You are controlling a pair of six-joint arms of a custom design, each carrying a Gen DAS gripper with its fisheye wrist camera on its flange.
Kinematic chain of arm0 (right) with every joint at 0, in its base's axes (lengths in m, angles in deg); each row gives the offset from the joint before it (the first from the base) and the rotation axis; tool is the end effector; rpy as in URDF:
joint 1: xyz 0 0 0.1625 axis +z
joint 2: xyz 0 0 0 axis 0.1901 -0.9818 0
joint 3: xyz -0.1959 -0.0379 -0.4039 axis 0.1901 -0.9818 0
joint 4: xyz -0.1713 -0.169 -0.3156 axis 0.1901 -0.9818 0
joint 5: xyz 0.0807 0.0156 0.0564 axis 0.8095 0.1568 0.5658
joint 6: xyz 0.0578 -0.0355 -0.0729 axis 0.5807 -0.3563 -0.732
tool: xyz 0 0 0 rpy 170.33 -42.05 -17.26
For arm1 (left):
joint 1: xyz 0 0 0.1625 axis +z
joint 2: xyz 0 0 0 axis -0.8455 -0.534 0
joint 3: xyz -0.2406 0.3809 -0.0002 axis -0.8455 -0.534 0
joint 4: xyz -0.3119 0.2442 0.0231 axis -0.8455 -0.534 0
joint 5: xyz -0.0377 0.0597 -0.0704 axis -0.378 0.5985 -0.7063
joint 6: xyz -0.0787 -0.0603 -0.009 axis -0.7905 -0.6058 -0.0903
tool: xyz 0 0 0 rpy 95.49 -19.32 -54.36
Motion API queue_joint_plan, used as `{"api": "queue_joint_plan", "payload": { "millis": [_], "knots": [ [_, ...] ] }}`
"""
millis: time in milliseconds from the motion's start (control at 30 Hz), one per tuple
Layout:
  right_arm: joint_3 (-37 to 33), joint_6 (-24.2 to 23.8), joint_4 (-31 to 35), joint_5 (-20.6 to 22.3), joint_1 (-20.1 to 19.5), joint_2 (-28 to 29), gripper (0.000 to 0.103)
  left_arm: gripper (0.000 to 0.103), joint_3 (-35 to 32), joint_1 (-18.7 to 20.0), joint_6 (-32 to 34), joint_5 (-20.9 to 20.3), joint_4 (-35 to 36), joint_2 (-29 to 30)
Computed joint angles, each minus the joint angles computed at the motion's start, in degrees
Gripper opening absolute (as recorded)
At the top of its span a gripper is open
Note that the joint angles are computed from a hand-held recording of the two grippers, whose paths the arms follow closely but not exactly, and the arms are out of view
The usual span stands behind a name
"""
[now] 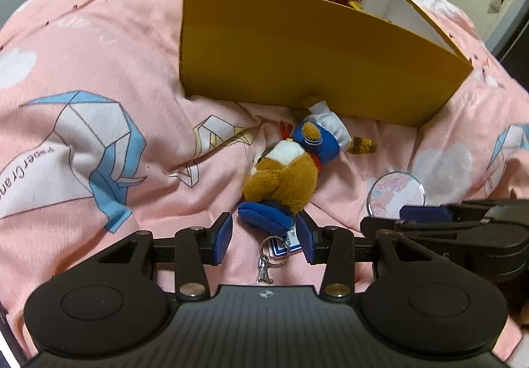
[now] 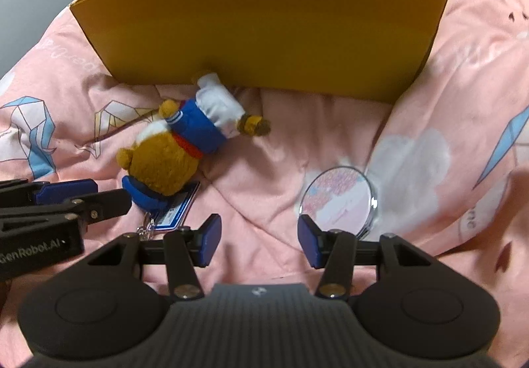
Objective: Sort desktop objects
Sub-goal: 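Move both open tools down beside the box toward the plush duck and mirror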
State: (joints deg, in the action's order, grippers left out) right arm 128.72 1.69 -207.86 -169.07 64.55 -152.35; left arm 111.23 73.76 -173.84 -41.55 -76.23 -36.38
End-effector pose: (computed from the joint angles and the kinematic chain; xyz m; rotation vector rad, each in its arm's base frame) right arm -0.0093 -0.4561 0.3419 1.1122 -2.4962 0.0617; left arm -0.4287 -0.3301 -0.0475 -0.3703 2.2615 -0.8779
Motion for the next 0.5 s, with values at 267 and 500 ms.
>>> {"api": "queue_joint_plan", "payload": {
  "millis": [267,500],
  "knots": [
    [-0.6,1.2,1.3,0.7,-0.2,0.6,0.053,0.049,2.6,0.0,0.7,1.3,-4.5,-1.4],
    [-0.9,2.9,-2.1,0.7,0.2,1.9,0.053,0.052,-2.3,2.4,16.6,3.3,-1.0,0.8]
  ]
}}
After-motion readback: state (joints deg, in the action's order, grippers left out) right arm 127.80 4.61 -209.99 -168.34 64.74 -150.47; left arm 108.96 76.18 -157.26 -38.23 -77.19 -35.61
